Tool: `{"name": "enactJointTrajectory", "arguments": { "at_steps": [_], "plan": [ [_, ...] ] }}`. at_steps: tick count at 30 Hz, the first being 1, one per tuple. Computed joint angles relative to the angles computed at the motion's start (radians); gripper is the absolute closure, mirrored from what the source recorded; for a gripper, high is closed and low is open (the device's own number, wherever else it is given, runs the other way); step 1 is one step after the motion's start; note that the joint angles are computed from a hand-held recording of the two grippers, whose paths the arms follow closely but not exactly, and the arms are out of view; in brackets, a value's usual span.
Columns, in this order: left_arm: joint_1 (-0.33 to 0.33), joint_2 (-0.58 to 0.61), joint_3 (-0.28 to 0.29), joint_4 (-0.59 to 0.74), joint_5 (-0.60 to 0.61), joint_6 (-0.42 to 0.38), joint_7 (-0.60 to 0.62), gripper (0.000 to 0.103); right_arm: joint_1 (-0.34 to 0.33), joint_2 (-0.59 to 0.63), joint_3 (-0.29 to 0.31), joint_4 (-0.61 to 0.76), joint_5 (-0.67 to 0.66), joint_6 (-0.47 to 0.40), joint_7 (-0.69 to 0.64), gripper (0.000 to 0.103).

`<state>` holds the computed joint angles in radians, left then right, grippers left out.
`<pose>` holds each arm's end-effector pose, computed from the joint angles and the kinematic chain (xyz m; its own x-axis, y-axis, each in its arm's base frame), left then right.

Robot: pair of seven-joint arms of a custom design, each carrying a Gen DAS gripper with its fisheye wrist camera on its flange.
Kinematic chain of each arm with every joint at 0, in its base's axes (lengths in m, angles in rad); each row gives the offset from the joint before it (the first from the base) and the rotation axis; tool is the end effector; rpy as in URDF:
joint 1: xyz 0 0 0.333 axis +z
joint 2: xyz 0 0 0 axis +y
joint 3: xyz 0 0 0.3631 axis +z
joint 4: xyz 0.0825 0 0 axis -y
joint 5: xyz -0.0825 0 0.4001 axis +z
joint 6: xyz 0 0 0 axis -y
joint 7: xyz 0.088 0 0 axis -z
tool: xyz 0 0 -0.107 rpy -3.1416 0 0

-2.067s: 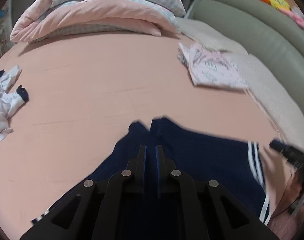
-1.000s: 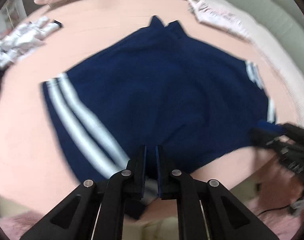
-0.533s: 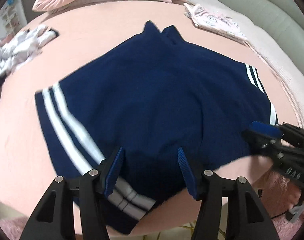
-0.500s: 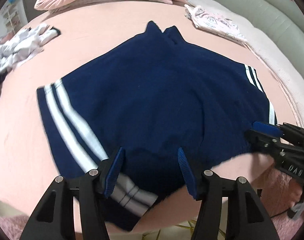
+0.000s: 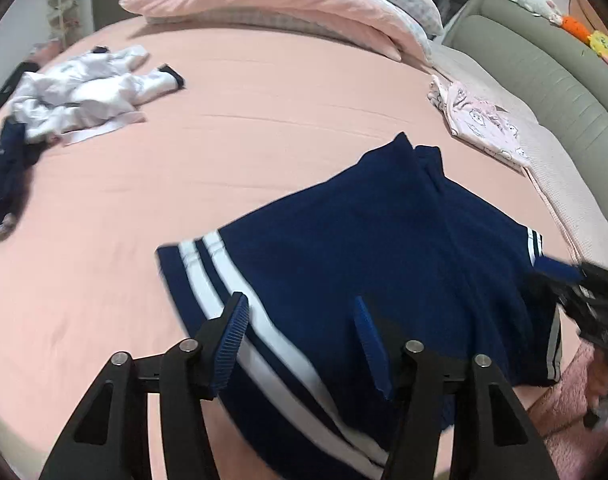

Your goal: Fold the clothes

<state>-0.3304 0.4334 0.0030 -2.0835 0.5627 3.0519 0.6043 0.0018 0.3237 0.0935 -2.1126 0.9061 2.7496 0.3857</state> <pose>0.6009 -0.2482 0.2973 0.0450 -0.9849 0.1672 -0.8596 -0.1234 -0.4959 0.6211 0.0249 0.3150 0.4861 -0.8617 -0.1454 -0.7822 -0.3549 -0.5120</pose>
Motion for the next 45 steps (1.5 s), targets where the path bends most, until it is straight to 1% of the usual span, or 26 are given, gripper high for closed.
{"name": "enactJointTrajectory", "arguments": {
  "at_steps": [2,4,5,6,7,8,10,12,13,15,17,18,20,21,23,25,29,32,34,36,37,40,41,43,44,45],
  "plan": [
    [-0.021,-0.022,0.046,-0.060,0.023,0.024,-0.034,0.055,0.025,0.048,-0.012,0.058,-0.055,-0.022,0.074,0.063],
    [0.005,-0.035,0.039,-0.101,0.013,0.034,-0.037,0.055,0.040,0.101,-0.013,0.120,-0.095,-0.027,0.135,0.063],
    [0.000,-0.041,0.050,-0.116,0.020,0.044,-0.042,0.059,0.044,0.132,-0.012,0.160,-0.115,-0.037,0.166,0.063],
    [-0.018,-0.044,0.073,-0.117,0.039,0.036,-0.044,0.068,0.046,0.166,-0.009,0.204,-0.136,-0.050,0.196,0.063],
    [-0.036,-0.046,0.095,-0.117,0.062,0.026,-0.049,0.070,0.055,0.195,-0.014,0.238,-0.164,-0.057,0.234,0.063],
    [-0.057,-0.049,0.117,-0.111,0.089,-0.001,-0.060,0.071,0.063,0.220,-0.020,0.268,-0.196,-0.064,0.271,0.063],
    [-0.062,-0.072,0.138,-0.138,0.134,-0.009,-0.106,0.071,0.066,0.265,-0.022,0.324,-0.247,-0.086,0.327,0.063],
    [-0.017,-0.086,0.117,-0.174,0.133,0.048,-0.131,0.071,0.066,0.302,-0.017,0.362,-0.290,-0.093,0.354,0.063],
    [-0.001,-0.086,0.103,-0.176,0.126,0.054,-0.127,0.071,0.067,0.320,-0.013,0.379,-0.307,-0.084,0.360,0.063],
    [-0.033,-0.090,0.131,-0.162,0.150,0.025,-0.159,0.071,0.062,0.343,0.004,0.400,-0.326,-0.052,0.356,0.063],
    [-0.099,-0.097,0.198,-0.141,0.236,-0.019,-0.257,0.071,0.060,0.361,0.009,0.429,-0.343,-0.047,0.379,0.063],
    [-0.115,-0.097,0.219,-0.134,0.283,-0.012,-0.304,0.071,0.060,0.370,0.008,0.449,-0.350,-0.051,0.398,0.063],
    [-0.105,-0.088,0.232,-0.134,0.351,0.095,-0.354,0.071,0.045,0.369,0.026,0.462,-0.343,-0.045,0.410,0.063],
    [-0.069,-0.089,0.201,-0.136,0.375,0.123,-0.364,0.071,0.024,0.366,0.050,0.464,-0.327,-0.050,0.394,0.063],
    [-0.026,-0.072,0.129,-0.116,0.287,0.046,-0.259,0.071,0.011,0.354,0.064,0.455,-0.320,-0.072,0.377,0.063],
    [-0.026,-0.078,0.121,-0.127,0.290,0.018,-0.281,0.071,0.028,0.328,0.042,0.418,-0.334,-0.066,0.393,0.063],
    [-0.040,-0.138,0.096,-0.145,0.363,-0.032,-0.313,0.071,-0.045,0.198,0.102,0.240,-0.216,-0.049,0.284,0.063],
    [0.006,-0.157,0.014,-0.172,0.349,0.022,-0.277,0.071,-0.059,0.069,0.103,0.062,-0.121,-0.002,0.183,0.063],
    [0.037,-0.136,-0.045,-0.165,0.284,0.033,-0.210,0.071,-0.050,0.019,0.082,-0.008,-0.082,0.014,0.153,0.063],
    [-0.010,-0.147,-0.035,-0.182,0.281,0.018,-0.226,0.071,-0.024,-0.022,0.054,-0.076,-0.064,0.047,0.140,0.063],
    [-0.014,-0.131,-0.043,-0.175,0.270,0.020,-0.218,0.071,-0.010,-0.031,0.045,-0.100,-0.057,0.062,0.136,0.063],
    [-0.061,-0.111,-0.027,-0.155,0.296,-0.063,-0.204,0.071,0.027,-0.041,0.020,-0.157,-0.073,0.116,0.132,0.063],
    [-0.066,-0.119,-0.025,-0.162,0.317,-0.073,-0.204,0.071,0.037,-0.039,0.016,-0.170,-0.084,0.137,0.130,0.063],
    [-0.037,-0.144,-0.060,-0.183,0.288,-0.113,-0.166,0.071,0.043,-0.045,0.009,-0.192,-0.108,0.166,0.127,0.063],
    [-0.043,-0.162,-0.064,-0.187,0.288,-0.182,-0.169,0.071,0.035,-0.054,0.012,-0.204,-0.103,0.171,0.118,0.063],
    [-0.045,-0.177,-0.062,-0.196,0.285,-0.219,-0.173,0.070,0.026,-0.064,0.015,-0.211,-0.094,0.168,0.112,0.063]
  ]
}}
